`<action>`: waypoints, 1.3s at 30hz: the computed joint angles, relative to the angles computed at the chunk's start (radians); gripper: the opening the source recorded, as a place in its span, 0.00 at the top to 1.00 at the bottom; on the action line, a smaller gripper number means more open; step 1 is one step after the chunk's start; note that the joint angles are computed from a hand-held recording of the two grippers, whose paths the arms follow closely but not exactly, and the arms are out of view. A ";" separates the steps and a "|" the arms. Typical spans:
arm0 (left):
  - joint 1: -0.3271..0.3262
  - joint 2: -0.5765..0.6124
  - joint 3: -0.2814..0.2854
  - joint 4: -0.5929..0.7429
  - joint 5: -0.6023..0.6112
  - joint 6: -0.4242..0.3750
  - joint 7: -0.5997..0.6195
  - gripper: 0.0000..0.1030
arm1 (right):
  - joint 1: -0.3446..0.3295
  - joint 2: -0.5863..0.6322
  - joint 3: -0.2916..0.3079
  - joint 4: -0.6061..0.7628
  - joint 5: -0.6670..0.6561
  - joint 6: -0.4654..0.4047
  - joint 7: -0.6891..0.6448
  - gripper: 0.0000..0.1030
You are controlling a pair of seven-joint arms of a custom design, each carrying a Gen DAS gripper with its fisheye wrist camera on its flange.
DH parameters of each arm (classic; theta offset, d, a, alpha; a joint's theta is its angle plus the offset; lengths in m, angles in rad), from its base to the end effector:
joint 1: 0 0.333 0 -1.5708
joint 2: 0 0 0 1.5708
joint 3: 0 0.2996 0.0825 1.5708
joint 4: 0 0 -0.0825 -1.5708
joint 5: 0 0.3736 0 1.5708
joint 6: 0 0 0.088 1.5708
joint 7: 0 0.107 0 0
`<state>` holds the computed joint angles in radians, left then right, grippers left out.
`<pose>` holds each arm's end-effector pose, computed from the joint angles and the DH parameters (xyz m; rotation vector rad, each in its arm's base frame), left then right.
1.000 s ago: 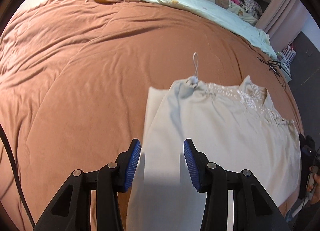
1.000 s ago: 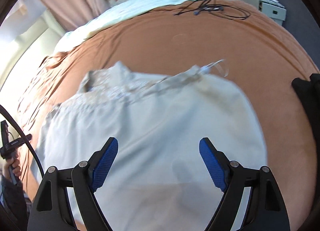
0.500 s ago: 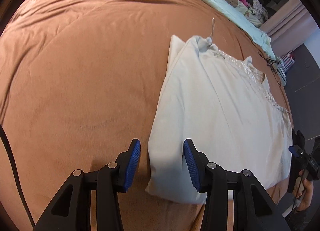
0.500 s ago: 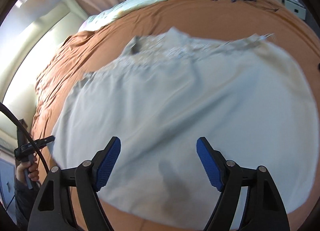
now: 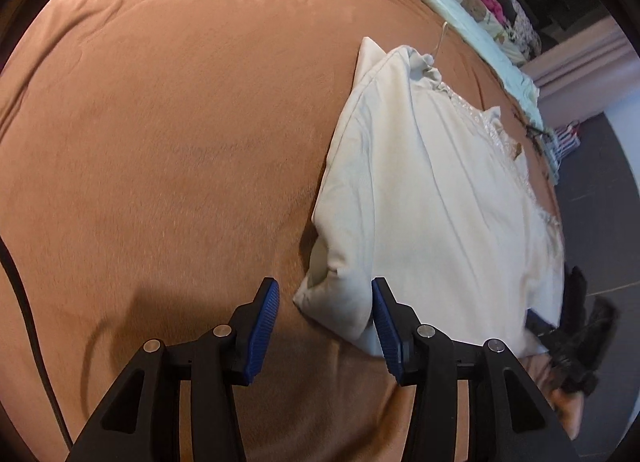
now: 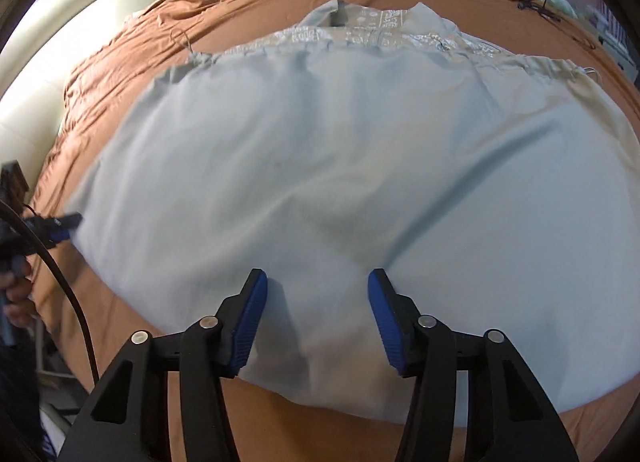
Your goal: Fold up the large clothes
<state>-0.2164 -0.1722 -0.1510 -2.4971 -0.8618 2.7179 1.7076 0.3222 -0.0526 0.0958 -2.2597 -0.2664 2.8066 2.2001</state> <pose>0.4507 -0.1440 0.3721 2.2476 -1.7998 0.8592 0.4957 0.2345 0.4406 -1.8375 1.8101 -0.4169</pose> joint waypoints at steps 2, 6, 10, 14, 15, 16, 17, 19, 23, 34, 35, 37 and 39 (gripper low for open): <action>-0.013 -0.014 0.019 -0.012 -0.094 -0.021 0.045 0.52 | -0.003 0.006 0.003 0.000 -0.030 0.008 0.028 0.52; -0.025 -0.034 0.043 -0.030 -0.299 -0.066 0.156 0.52 | -0.005 0.013 -0.001 0.002 -0.032 0.021 0.040 0.53; -0.017 -0.018 0.030 -0.031 -0.413 -0.074 0.211 0.52 | -0.001 0.002 -0.002 -0.012 0.008 0.035 0.038 0.55; -0.006 0.002 0.020 -0.017 -0.507 -0.061 0.252 0.52 | 0.002 0.016 -0.011 0.017 0.101 0.024 -0.029 0.65; -0.006 0.010 0.014 -0.010 -0.527 -0.054 0.255 0.52 | 0.000 0.028 -0.013 0.033 0.114 0.020 -0.037 0.66; -0.005 0.012 0.011 -0.008 -0.551 -0.046 0.265 0.52 | -0.003 0.041 -0.014 0.049 0.122 0.015 -0.041 0.67; -0.003 0.011 0.006 -0.009 -0.561 -0.039 0.266 0.52 | -0.006 0.056 -0.015 0.069 0.121 0.008 -0.037 0.69; -0.003 0.003 -0.002 -0.016 -0.576 -0.023 0.267 0.52 | -0.011 0.086 -0.017 0.115 0.090 -0.013 -0.011 0.70; -0.008 -0.016 -0.012 -0.033 -0.563 0.006 0.258 0.52 | -0.012 0.158 -0.027 0.225 0.006 -0.076 0.037 0.77; -0.040 -0.027 -0.023 -0.047 -0.622 0.077 0.260 0.52 | -0.018 0.392 -0.044 0.572 -0.009 -0.234 -0.037 0.88; -0.042 -0.028 -0.025 -0.049 -0.628 0.082 0.257 0.52 | -0.021 0.409 -0.045 0.596 -0.001 -0.238 -0.043 0.88; -0.045 -0.033 -0.025 -0.055 -0.643 0.093 0.254 0.53 | -0.032 0.445 -0.043 0.647 0.027 -0.242 -0.067 0.88; -0.047 -0.034 -0.027 -0.056 -0.652 0.104 0.242 0.53 | -0.049 0.488 -0.036 0.705 0.065 -0.252 -0.101 0.88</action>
